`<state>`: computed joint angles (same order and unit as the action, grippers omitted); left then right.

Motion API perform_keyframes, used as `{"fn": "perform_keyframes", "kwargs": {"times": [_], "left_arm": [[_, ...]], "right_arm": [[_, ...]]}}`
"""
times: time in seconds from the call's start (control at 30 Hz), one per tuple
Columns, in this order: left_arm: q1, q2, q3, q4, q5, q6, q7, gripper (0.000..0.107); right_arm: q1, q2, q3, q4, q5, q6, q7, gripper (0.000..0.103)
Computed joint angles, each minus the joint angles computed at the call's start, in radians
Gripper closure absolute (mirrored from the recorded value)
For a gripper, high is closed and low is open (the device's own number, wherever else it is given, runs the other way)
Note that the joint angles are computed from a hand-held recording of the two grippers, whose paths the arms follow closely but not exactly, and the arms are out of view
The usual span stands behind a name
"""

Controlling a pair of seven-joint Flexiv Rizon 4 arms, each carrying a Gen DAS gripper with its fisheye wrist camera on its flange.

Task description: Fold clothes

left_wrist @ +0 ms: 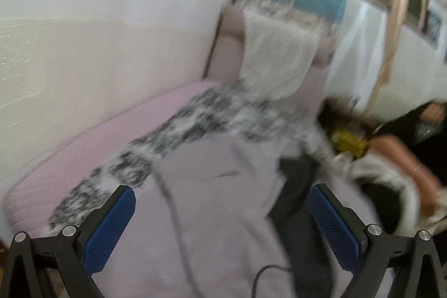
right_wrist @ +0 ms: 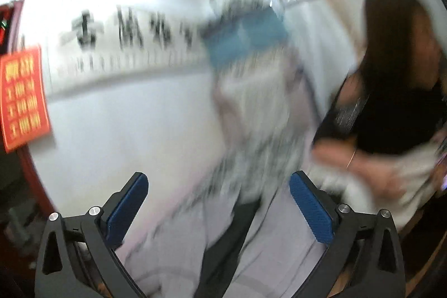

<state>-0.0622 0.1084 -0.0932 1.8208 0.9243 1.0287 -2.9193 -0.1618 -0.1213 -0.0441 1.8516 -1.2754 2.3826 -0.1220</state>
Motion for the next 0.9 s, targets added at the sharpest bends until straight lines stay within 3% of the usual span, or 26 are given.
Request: {"fn": "perform_keyframes", "kwargs": {"times": [0.13,0.3,0.33,0.43,0.57,0.63,0.67,0.73,0.77,0.83,0.9], "left_arm": [[-0.02,-0.041,0.037,0.051,-0.234,-0.009,0.244,0.004],[-0.029,-0.112,0.091,0.218,-0.656,0.013,0.512,0.005],[-0.027,-0.131,0.095,0.239,-0.721,0.009,0.533,0.005],[-0.019,-0.168,0.106,0.305,-0.896,0.037,0.585,0.01],[-0.029,-0.105,0.104,0.404,-1.102,0.241,0.759,0.011],[0.0,-0.038,0.077,0.392,-0.992,0.3,0.753,0.011],[0.0,-0.004,0.085,0.348,-0.839,0.297,0.685,0.011],[0.058,0.071,0.03,0.276,-0.611,0.317,0.616,0.01],[0.105,0.122,-0.013,0.244,-0.482,0.353,0.571,0.007],[0.223,0.211,-0.102,0.221,-0.33,0.422,0.476,0.005],[0.362,0.305,-0.201,0.2,-0.206,0.509,0.364,0.005]], "right_arm": [[-0.057,0.098,-0.019,0.081,0.092,0.036,-0.013,0.0],[-0.087,0.284,0.003,0.254,0.363,-0.03,-0.287,0.0],[-0.084,0.296,-0.011,0.265,0.368,-0.031,-0.295,0.0],[-0.064,0.305,-0.066,0.28,0.265,-0.039,-0.226,0.0],[-0.066,0.241,-0.112,0.238,0.039,-0.002,-0.039,0.0],[-0.085,0.231,-0.089,0.229,-0.002,-0.016,-0.019,0.003],[-0.09,0.25,-0.063,0.245,0.061,-0.049,-0.074,0.004],[-0.103,0.314,-0.046,0.255,0.136,-0.106,-0.147,0.004],[-0.112,0.364,-0.028,0.268,0.212,-0.14,-0.222,0.004],[-0.189,0.47,0.09,0.302,0.476,-0.2,-0.417,0.002],[-0.284,0.568,0.144,0.305,0.633,-0.219,-0.495,0.0]]}}
